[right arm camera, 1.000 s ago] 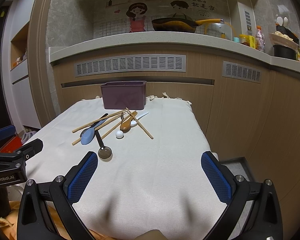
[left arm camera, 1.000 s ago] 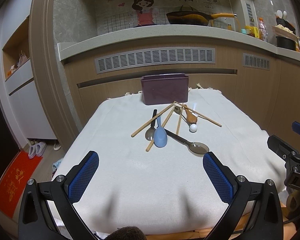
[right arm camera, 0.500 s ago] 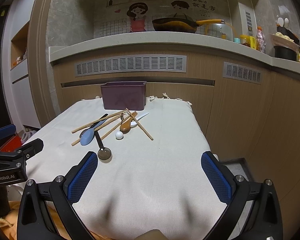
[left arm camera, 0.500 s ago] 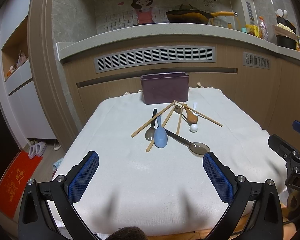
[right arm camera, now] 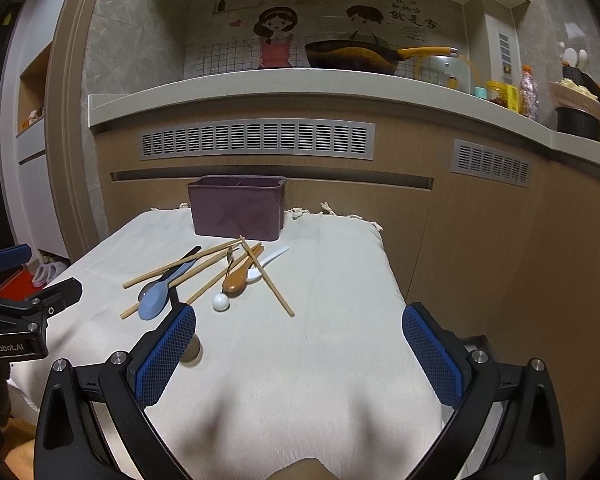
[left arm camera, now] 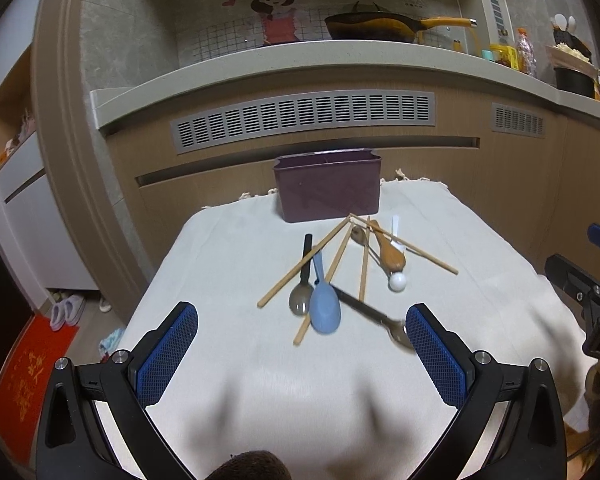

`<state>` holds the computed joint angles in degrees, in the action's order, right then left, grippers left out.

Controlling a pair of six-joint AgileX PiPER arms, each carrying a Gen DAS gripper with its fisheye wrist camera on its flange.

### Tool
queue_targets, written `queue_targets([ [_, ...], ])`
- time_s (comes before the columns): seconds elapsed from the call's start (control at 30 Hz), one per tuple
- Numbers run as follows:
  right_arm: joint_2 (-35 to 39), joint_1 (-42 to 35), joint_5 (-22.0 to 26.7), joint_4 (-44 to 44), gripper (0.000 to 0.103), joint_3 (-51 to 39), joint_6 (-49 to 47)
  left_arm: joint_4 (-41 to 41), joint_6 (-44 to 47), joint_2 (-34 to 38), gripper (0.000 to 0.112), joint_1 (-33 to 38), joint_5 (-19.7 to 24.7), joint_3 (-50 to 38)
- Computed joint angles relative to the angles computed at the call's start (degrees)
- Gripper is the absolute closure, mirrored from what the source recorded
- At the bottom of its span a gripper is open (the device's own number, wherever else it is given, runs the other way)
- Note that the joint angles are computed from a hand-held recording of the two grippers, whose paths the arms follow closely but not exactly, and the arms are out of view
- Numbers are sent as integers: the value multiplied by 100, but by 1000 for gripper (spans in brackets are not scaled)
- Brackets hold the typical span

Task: Organize utensils
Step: 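Grasp a wooden chopstick with the right tool while the left tool reaches toward another chopstick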

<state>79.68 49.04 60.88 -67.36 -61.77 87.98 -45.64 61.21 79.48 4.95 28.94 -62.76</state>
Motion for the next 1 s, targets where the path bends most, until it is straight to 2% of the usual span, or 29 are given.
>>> queue_targets([
  [0.1, 207, -444, -411, 65, 0, -348, -506, 174, -188, 488, 9, -77, 198, -607],
  [0.27, 813, -1282, -1199, 569, 0, -1195, -1653, 374, -530, 1440, 9, -126, 811, -1836],
  [0.37, 1285, -1704, -1532, 1064, 0, -1760, -2375, 404, -546, 1911, 9, -178, 828, -2364],
  [0.47, 1828, -2058, -1700, 1636, 0, -2418, -3149, 657, -661, 2483, 9, -227, 922, -3073],
  [0.6, 2571, -2456, -1735, 2544, 1, -3415, -4311, 1115, -959, 3294, 9, -204, 1365, -4272],
  [0.63, 2784, -2541, -1692, 2804, 4, -3718, -4640, 1196, -1047, 3473, 9, -187, 1494, -4559],
  [0.67, 3064, -2660, -1629, 3211, 20, -4126, -5147, 1252, -1129, 3698, 9, -159, 1669, -4928],
  [0.7, 3307, -2735, -1494, 3557, 31, -4506, -5596, 1286, -1188, 3892, 9, -133, 1813, -5245],
  [0.77, 3988, -2900, -902, 4350, 71, -5576, -6599, 1440, -1393, 4332, 9, -90, 2191, -6016],
  [0.83, 4592, -3043, -286, 4988, 76, -6599, -7215, 1570, -1557, 4719, 9, -63, 2502, -6702],
  [0.9, 4959, -3122, -26, 5266, 76, -7144, -7498, 1610, -1604, 5044, 9, -24, 2712, -7261],
  [1.0, 5573, -3209, 490, 5575, 78, -8132, -7932, 1768, -1674, 5468, 9, -14, 2778, -7901],
])
